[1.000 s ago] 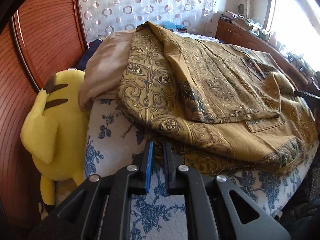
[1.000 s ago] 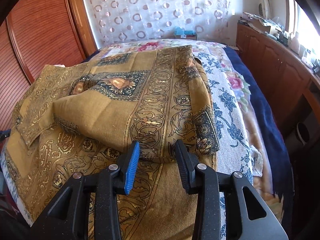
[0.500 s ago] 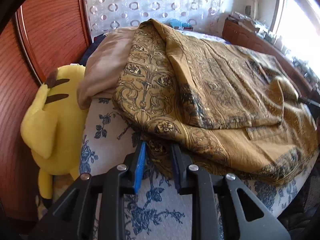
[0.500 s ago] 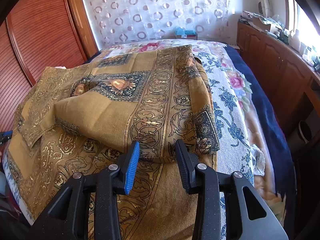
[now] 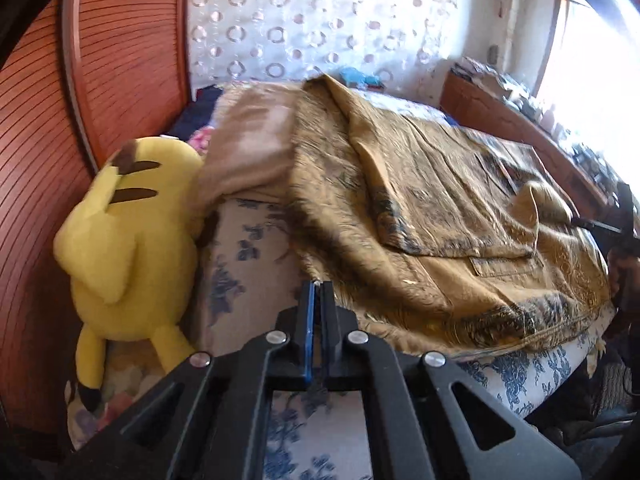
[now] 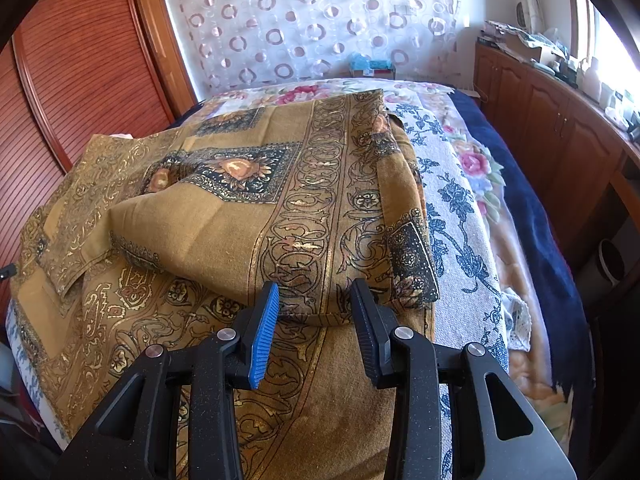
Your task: Fold small clothes
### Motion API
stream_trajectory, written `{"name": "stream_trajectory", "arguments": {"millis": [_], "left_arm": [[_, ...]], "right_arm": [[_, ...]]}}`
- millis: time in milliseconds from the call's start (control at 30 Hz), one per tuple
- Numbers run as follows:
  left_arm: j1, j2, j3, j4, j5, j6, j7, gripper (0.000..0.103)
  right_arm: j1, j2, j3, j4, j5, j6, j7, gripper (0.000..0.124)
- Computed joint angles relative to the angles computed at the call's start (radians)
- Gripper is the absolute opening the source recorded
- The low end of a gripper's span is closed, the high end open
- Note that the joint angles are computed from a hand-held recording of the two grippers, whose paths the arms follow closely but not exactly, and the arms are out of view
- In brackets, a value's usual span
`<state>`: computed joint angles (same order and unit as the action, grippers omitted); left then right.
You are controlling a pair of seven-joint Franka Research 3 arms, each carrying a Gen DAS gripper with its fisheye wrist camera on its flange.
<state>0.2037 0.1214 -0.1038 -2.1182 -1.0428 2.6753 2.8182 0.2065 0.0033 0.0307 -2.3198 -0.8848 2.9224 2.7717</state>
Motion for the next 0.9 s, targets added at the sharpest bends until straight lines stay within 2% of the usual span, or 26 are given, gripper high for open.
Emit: {"name": "stream_trajectory", "arguments": {"millis": [100,333,467,600,733,900], "left_arm": [[0.013,0.002,0.012,0.005,0.019,-0.028,-0.033,0.000],[0.009,-0.039,0.014,-0.033,0.006,-0.004,0.002,0.000],[-0.020,-0.087,0.016,-0.056,-0.044,0.044,0.056,0.001],[-0.061,-0.098,0.021,-0.042,-0.057,0.068,0.077,0.006],[-0.089,-0.054,0.011,0.003,0.002,0.040,0.038,0.008],[-0.109,0.036,-0.033,0.056,0.152,0.091,-0.083,0.009]], "right_arm": [[0.001,0.000,0.000,0.001,-0.002,-0.003,0.001,0.036],[0.003,0.002,-0.001,0.003,-0.003,-0.004,0.003,0.036],[0.003,0.002,-0.001,0.002,-0.002,-0.002,0.002,0.036],[0.005,0.002,0.000,0.005,-0.006,-0.009,0.005,0.036],[0.008,0.004,0.000,0.007,-0.008,-0.014,0.008,0.036],[0.009,0.003,0.000,0.008,-0.016,-0.020,0.010,0.036]]}}
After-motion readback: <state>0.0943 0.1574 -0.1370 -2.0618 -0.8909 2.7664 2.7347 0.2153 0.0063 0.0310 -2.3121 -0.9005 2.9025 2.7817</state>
